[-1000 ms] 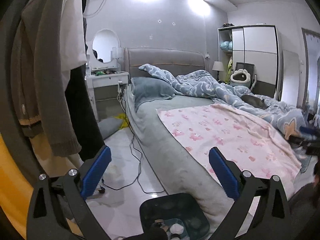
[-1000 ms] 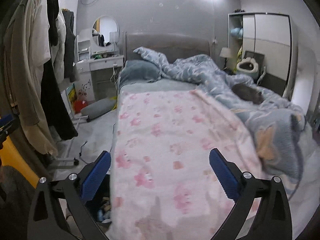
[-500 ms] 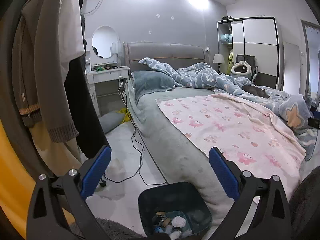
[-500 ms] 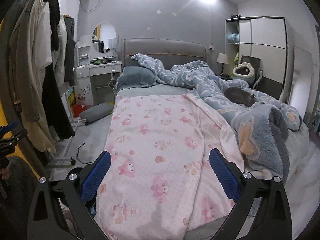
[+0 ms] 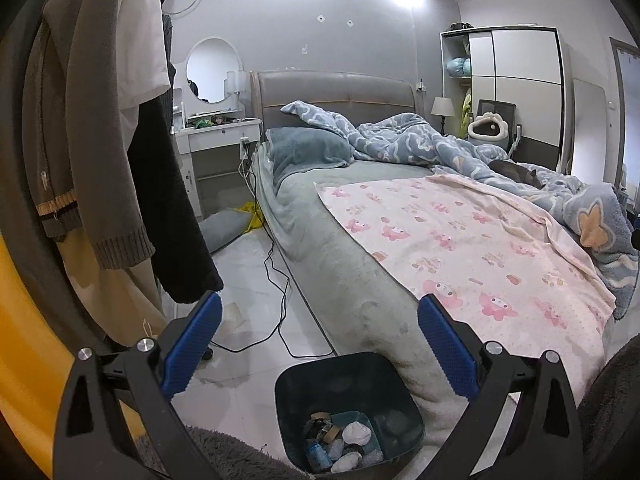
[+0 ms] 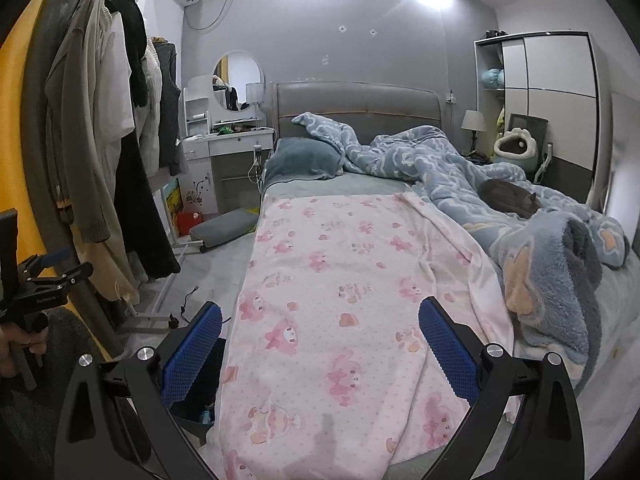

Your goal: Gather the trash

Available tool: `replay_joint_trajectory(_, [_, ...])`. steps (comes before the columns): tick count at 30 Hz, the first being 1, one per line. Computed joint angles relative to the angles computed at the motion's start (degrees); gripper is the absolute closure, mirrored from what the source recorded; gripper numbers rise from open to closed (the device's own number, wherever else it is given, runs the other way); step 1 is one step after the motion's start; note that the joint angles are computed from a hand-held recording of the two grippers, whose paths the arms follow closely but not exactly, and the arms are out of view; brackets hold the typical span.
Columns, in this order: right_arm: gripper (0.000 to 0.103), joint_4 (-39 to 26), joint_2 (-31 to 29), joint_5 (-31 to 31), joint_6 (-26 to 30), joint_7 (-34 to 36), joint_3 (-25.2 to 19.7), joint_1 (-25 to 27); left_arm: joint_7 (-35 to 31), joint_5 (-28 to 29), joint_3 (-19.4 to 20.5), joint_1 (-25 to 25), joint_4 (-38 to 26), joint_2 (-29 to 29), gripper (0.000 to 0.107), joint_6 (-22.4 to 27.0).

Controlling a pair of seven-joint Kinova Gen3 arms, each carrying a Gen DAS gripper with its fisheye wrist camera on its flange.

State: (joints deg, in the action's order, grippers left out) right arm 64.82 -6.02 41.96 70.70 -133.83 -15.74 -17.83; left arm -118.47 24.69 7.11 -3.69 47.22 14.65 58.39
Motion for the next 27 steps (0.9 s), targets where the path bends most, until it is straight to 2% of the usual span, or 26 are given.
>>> replay_joint_trajectory(27, [0.003,-0.4,0.0,-0.6,0.0,0.2,0.2,0.2,-0.1,0.2,-0.1,0.2,0.6,-0.4,0.008,0.3])
